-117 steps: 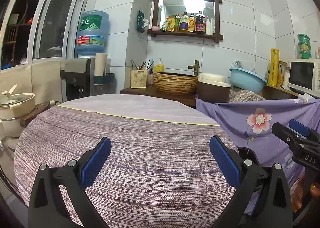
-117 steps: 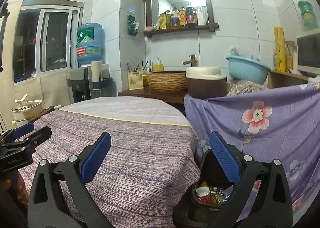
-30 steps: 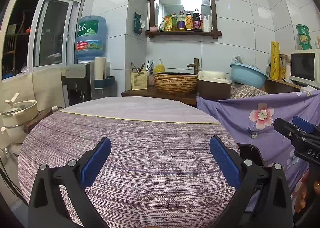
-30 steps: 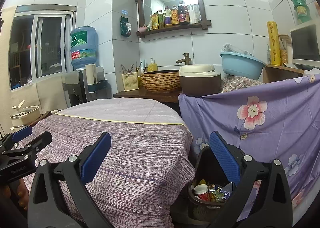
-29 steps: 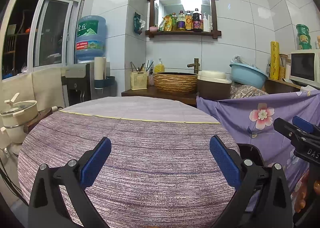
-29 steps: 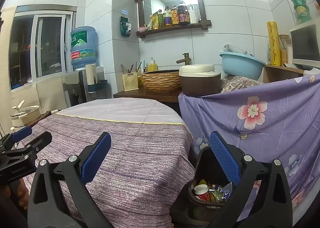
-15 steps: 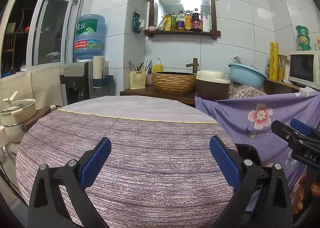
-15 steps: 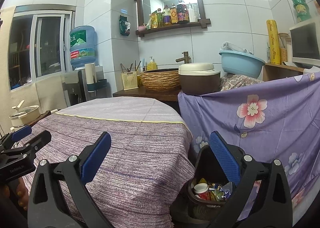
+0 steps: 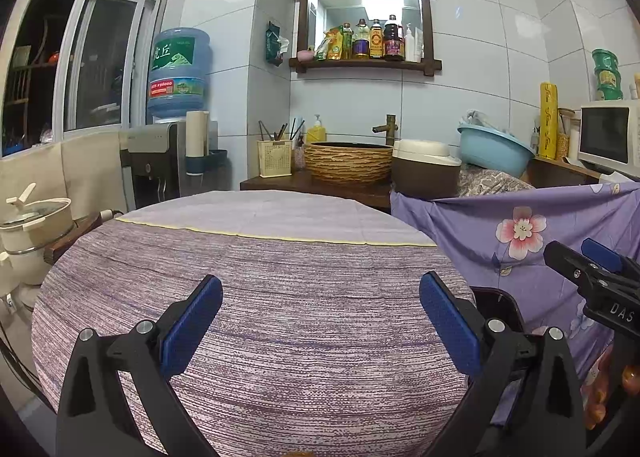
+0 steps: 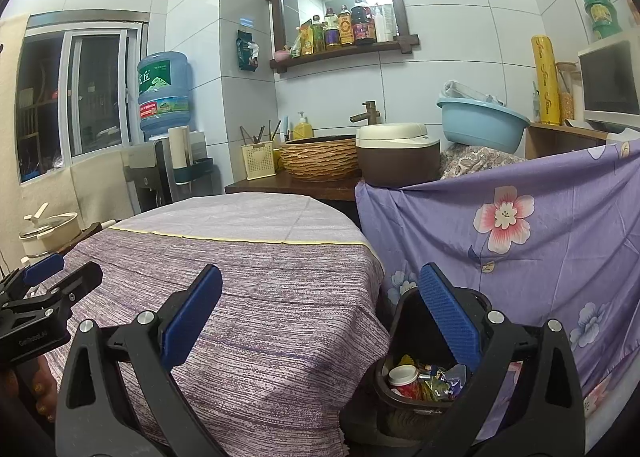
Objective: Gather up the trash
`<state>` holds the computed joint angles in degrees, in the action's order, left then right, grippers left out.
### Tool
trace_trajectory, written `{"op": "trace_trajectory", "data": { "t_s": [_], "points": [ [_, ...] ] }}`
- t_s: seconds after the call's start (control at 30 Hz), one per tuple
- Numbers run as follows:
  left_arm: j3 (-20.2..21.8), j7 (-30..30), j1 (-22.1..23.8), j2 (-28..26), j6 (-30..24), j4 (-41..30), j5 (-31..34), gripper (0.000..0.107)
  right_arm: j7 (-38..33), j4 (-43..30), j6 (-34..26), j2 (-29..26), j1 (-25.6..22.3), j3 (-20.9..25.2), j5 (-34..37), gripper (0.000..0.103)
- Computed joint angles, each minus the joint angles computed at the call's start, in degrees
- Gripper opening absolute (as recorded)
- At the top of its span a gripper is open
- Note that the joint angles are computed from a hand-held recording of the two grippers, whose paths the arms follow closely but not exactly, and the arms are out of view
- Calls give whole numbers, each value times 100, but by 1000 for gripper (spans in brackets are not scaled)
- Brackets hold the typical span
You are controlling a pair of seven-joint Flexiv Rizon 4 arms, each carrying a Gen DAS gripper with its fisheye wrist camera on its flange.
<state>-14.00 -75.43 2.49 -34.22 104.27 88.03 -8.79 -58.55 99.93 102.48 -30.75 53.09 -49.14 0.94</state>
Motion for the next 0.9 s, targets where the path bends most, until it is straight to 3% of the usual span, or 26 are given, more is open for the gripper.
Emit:
{"op": "trace_trajectory", "data": {
  "t_s": [0.9],
  "points": [
    [-103,40,93,-14,-55,-35,17,98,61,10,-27,0,-21,8,-32,97]
  ]
}}
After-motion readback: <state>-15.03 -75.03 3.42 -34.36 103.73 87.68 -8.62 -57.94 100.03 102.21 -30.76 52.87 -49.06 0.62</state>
